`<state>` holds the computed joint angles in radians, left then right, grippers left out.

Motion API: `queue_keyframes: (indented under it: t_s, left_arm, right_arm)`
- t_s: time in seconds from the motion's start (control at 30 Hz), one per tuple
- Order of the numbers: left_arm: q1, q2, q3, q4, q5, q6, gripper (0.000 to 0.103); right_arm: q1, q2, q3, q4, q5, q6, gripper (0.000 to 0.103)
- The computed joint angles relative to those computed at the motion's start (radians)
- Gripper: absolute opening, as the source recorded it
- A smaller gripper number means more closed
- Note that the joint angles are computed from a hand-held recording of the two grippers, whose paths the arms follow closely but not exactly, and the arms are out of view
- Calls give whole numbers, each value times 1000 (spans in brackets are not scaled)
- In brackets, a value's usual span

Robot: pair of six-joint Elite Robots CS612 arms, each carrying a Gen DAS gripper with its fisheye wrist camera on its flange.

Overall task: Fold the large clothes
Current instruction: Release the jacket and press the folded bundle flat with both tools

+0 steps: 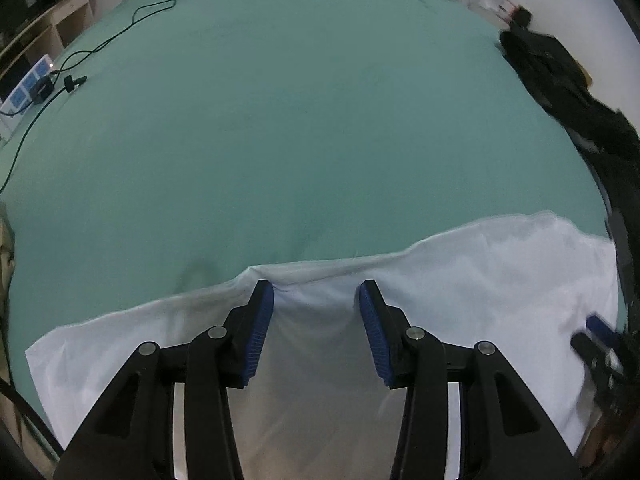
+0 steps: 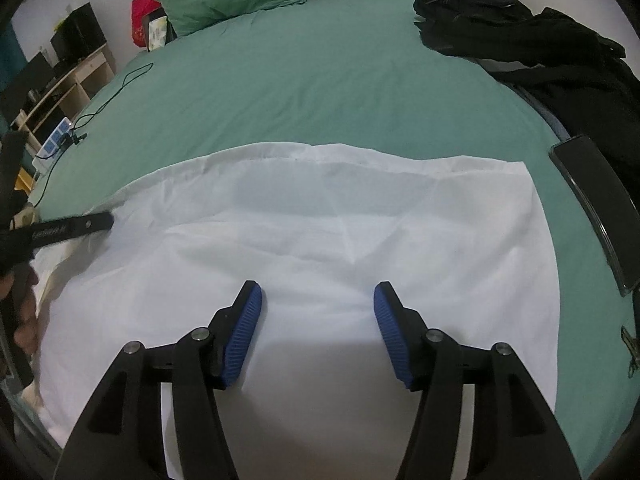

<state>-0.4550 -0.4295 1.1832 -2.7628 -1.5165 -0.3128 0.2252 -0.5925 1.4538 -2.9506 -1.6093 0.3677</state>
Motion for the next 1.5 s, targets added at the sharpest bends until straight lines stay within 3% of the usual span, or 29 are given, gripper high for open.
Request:
queue_keyframes:
  t_s: [0.17, 0.37, 0.53, 0.8, 1.0, 1.2, 1.5]
  left_arm:
    - [-8, 1, -13, 4, 55, -38, 48]
    - [-23, -81, 129, -155, 113, -86, 48]
    - [-32, -158, 284, -268, 160, -128, 48]
    - [-62, -224, 475, -382, 164, -223, 48]
    - [-92, -244, 554, -418, 150, -247, 48]
    - [-114, -255, 592, -438, 144, -219, 48]
    - [-110, -240, 578, -448, 113, -193, 48]
  right_arm:
    - [0, -4, 7, -12, -2, 10, 59]
    - [-2, -22, 47, -78, 3, 22, 59]
    - [-4, -42, 92, -149, -7, 47, 73]
    - [-25, -88, 198, -229, -20, 152, 84]
    - [-58, -122, 288, -267, -22, 296, 85]
    - [-92, -123, 334, -298, 74, 399, 86]
    - [-76, -81, 271, -302, 245, 318, 90]
